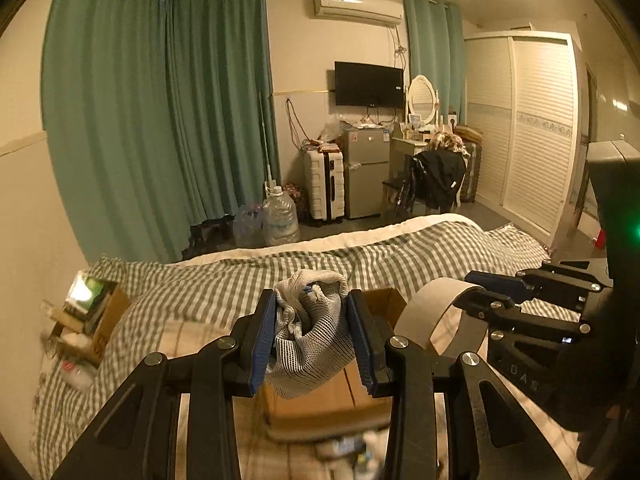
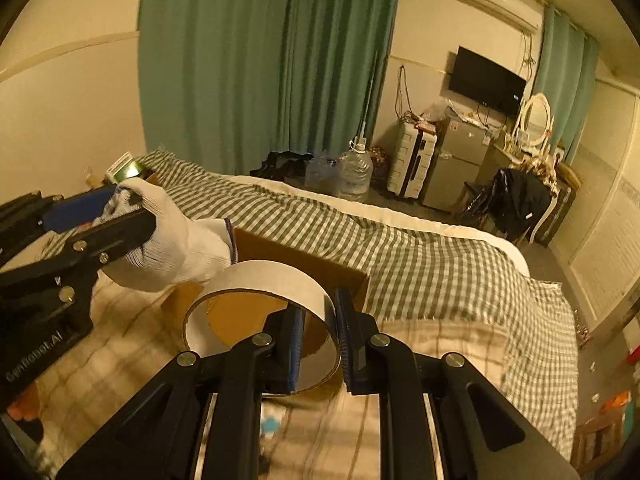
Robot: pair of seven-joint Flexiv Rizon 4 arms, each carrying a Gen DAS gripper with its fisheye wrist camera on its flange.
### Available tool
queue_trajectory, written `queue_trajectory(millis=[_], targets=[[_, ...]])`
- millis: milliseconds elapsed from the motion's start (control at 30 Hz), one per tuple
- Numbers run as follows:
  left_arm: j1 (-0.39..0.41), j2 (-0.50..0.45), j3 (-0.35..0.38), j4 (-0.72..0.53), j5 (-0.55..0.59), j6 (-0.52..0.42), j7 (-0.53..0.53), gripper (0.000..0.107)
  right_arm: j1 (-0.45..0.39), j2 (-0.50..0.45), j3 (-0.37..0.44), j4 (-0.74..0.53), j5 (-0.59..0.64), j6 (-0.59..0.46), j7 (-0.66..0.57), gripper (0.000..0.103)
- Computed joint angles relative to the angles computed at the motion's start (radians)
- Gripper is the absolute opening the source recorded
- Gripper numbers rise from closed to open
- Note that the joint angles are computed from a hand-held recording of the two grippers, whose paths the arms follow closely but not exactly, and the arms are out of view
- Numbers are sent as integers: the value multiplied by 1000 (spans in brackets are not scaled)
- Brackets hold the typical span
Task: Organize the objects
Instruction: 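Carry the sock into the box with the left gripper while the right drops the tape roll in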
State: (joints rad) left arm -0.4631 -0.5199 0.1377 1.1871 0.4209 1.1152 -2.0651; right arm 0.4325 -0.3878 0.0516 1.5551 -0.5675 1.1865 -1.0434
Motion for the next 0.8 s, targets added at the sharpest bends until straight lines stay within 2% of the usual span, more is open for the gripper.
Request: queue_trajectory(millis=[267,333,500,600,733,800], targets=[[57,-217,-42,-230,-118,-89,135,36,-46,-228,28,-273,155,-85,-165,12],[63,-253,-42,-252,-147,-105,152,36,-58,-277,47,-325,200,-100,-211,12],[67,-302,-37,-267,-186,-122,200,36,-58,-341,48,-365,249,-96,-273,12],[86,-299,-56,-236,-224,-108,228,37,-60,-350,56,-361,285,-84,-291,12],[87,-271,-55,-191,-253,-97,232,49,-53,-317,43,-304,306,-33,-275,13],[73,-247,-35,-169,-240,-91,222,56,-50,-287,40,-271,304,-17,-269,24]])
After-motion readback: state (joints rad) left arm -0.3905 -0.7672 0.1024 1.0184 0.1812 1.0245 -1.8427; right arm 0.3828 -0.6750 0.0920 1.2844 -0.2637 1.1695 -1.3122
